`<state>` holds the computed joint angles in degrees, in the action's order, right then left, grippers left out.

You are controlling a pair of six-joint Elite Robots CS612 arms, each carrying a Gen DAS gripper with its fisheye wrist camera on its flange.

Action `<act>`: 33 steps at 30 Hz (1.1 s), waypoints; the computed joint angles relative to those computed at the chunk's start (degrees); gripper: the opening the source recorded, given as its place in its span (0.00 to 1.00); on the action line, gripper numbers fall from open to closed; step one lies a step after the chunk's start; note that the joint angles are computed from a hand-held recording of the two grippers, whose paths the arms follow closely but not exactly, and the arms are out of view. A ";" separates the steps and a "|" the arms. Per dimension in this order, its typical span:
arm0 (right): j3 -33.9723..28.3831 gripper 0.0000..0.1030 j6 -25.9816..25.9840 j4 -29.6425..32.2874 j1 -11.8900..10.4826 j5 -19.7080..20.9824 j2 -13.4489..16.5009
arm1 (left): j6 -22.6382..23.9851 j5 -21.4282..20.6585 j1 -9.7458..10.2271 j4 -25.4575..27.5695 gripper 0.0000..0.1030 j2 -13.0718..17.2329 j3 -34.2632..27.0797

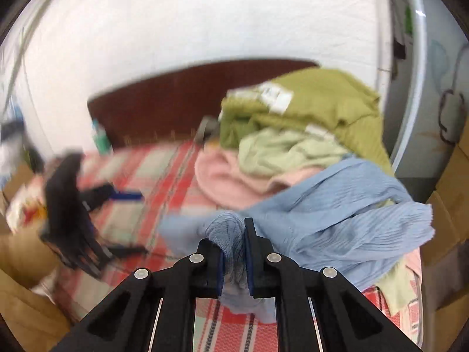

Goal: Fold clothes
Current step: 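Lift the blue cardigan off the pile with the right gripper, then grasp the cardigan edge with the left gripper while the right gripper holds it up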

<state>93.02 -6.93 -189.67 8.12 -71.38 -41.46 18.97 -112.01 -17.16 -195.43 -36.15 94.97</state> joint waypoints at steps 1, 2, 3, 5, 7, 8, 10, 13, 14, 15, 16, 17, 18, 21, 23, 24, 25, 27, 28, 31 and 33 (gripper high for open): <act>0.88 0.10 0.93 -1.44 -0.58 1.27 -0.70 | 2.54 0.41 -0.70 -0.38 1.00 -0.01 0.20; 1.56 0.10 1.52 -2.29 -0.71 0.60 -1.19 | 4.48 0.71 -1.27 -0.92 1.00 0.08 0.33; 2.16 0.10 2.17 -3.02 -0.89 0.12 -1.63 | 6.13 0.94 -1.85 -0.94 1.00 0.22 0.31; 2.90 0.10 4.31 -3.59 -1.76 1.13 -2.04 | 8.01 1.74 -2.72 -0.37 1.00 0.57 0.02; 3.94 0.10 6.56 -5.42 -2.75 3.17 -2.35 | 10.05 3.29 -3.50 -0.59 1.00 1.04 -0.20; 4.42 0.10 7.79 -6.66 -3.19 4.29 -2.37 | 10.92 4.31 -3.93 -1.03 1.00 1.33 -0.28; 4.89 0.10 9.40 -8.60 -3.56 5.63 -2.24 | 12.36 4.55 -4.46 -1.31 1.00 1.85 -0.54; 5.32 0.10 11.03 -10.79 -4.35 8.32 -2.14 | 14.02 5.83 -5.38 -5.46 1.00 3.08 -0.68; 5.45 0.10 11.09 -11.40 -4.47 8.46 -2.12 | 14.95 6.59 -5.75 -7.51 1.00 3.55 -0.59; 5.57 0.10 11.17 -12.02 -4.59 8.67 -2.10 | 16.24 6.84 -6.00 -9.31 1.00 3.97 -0.48; 5.67 0.10 11.43 -12.70 -4.75 9.22 -2.07 | 17.55 7.08 -6.25 -11.04 1.00 4.38 -0.40; 5.76 0.10 11.75 -13.39 -4.92 9.82 -2.03 | 18.89 7.44 -6.48 -12.23 1.00 4.70 -0.36; 5.82 0.10 12.34 -14.18 -5.14 10.68 -1.95 | 20.25 7.81 -6.71 -13.39 1.00 5.03 -0.33; 5.82 0.10 14.14 -16.20 -5.81 13.46 -1.62 | 24.93 9.01 -7.47 -15.08 1.00 5.61 -0.17; 5.64 0.10 15.04 -16.45 -5.86 13.62 -1.46 | 28.61 9.16 -7.91 -14.92 1.00 5.82 -0.08; 5.50 0.10 15.25 -16.42 -5.89 13.97 -1.37 | 30.71 9.37 -8.16 -14.76 1.00 5.95 -0.06; 5.35 0.10 15.46 -16.40 -5.93 14.32 -1.27 | 32.81 10.39 -8.53 -14.98 0.99 6.30 -0.27; 5.20 0.10 15.27 -16.37 -5.93 15.01 -1.18 | 35.36 11.78 -9.08 -13.49 0.88 6.60 -0.82; 5.16 0.10 15.23 -16.53 -5.88 14.85 -1.16 | 34.52 11.10 -8.96 -10.59 0.78 6.24 -1.30; 4.97 0.10 15.09 -16.77 -5.74 14.82 -1.09 | 31.78 10.30 -8.70 -3.16 0.50 5.49 -2.91; 4.83 0.10 15.14 -16.72 -5.68 14.59 -1.08 | 29.48 11.32 -8.63 0.11 0.23 5.29 -4.01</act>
